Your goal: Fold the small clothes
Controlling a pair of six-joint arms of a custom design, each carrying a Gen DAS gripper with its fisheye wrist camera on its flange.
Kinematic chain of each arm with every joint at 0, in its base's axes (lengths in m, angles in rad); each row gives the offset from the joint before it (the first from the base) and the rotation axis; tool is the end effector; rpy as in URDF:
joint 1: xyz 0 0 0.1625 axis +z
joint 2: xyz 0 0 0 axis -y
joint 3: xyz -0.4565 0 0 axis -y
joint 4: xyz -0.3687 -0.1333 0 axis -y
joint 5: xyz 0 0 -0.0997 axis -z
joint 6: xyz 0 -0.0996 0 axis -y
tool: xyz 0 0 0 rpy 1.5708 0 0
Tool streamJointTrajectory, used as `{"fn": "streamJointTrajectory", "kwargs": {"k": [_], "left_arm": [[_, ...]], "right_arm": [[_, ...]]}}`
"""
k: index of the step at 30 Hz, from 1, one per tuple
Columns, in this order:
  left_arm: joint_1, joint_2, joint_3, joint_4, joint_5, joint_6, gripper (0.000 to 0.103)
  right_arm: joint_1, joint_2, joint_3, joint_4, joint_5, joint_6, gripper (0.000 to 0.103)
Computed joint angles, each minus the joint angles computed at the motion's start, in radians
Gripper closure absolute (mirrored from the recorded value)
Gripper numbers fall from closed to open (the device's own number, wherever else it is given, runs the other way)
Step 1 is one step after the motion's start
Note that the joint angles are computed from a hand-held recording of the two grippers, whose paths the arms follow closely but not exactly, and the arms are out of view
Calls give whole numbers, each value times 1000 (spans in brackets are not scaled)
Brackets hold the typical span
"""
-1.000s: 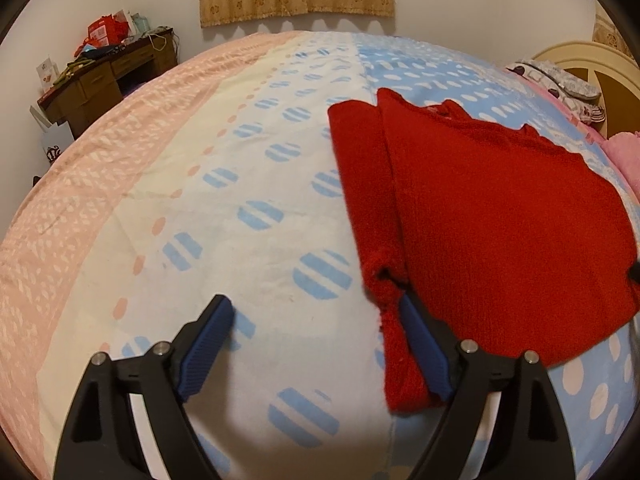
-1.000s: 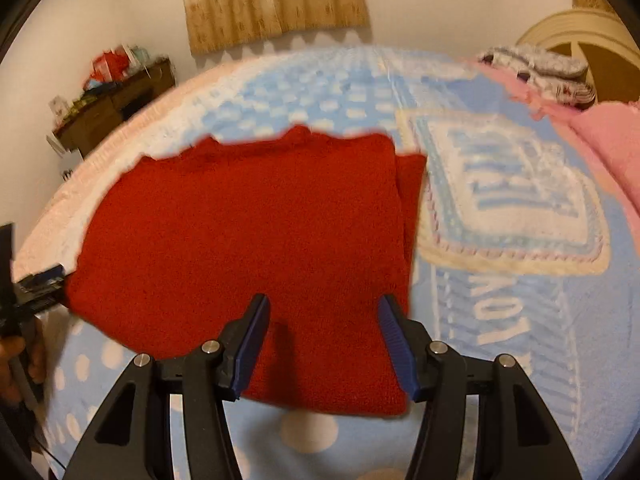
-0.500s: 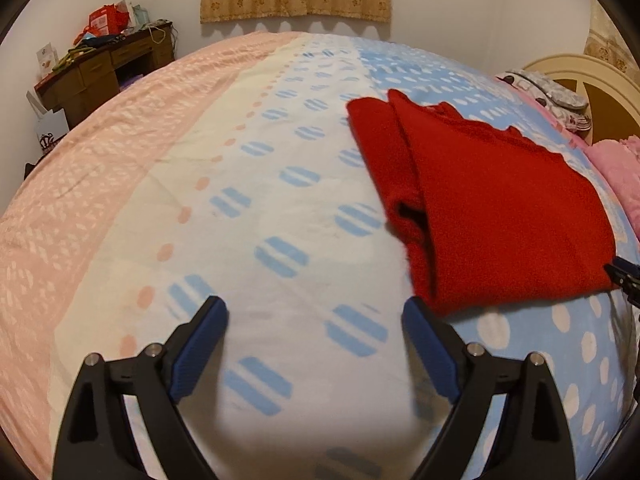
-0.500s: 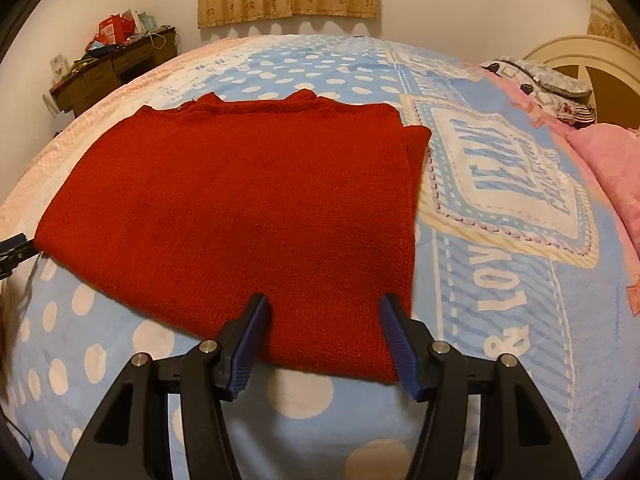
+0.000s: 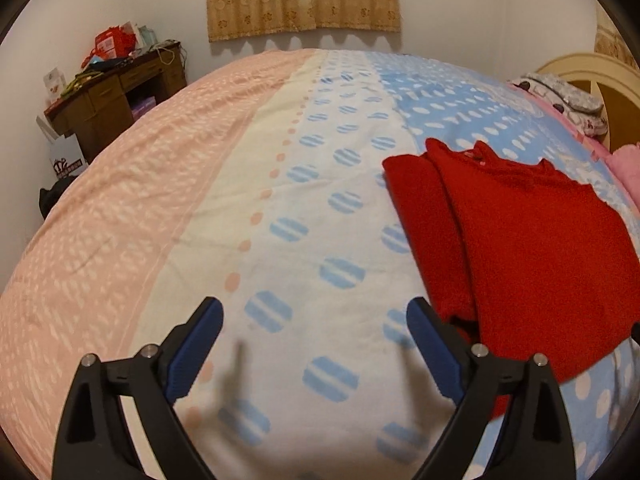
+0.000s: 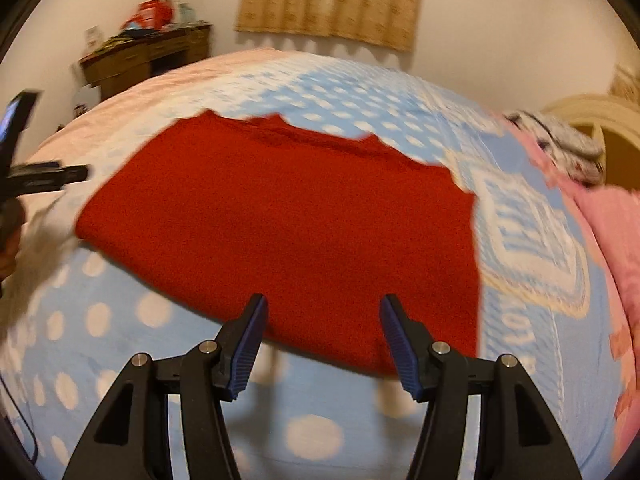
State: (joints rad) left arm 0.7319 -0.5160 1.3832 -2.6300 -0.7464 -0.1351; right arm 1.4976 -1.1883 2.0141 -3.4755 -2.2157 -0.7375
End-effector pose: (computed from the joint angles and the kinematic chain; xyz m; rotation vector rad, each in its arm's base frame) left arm -0.4173 -0.6523 0.0592 0.7346 2.2948 -0.6975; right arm 0.0339 -0.5415 0.3653 0.2766 -2.0407 0.8450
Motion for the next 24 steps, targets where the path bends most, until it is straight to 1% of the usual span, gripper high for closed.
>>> {"fn": "streamJointTrajectory", "kwargs": {"k": [3,8,12,19,21,24], "left_arm": [[6,18,-28,18,-7,1,8],[20,43,-67,53,-4,-20,8],[26,50,-80,75,-16,-28,8],[31,67,-112,78,-28,-5,8],[36,73,-130,80,-45,-1,8],[47,80,-166,82,-107,-9,8]], "right_arm": [[37,51,-11,-48,-2,-59,44],[82,129,-29,-90,-2,-120,44],[105,178,-39,-121,-1,-165,44],[129,255,-62,-160,1,-224,44],[135,277,-71,-174,-4,-241,44],[143,314,-91,-206,-9,-276,44]]}}
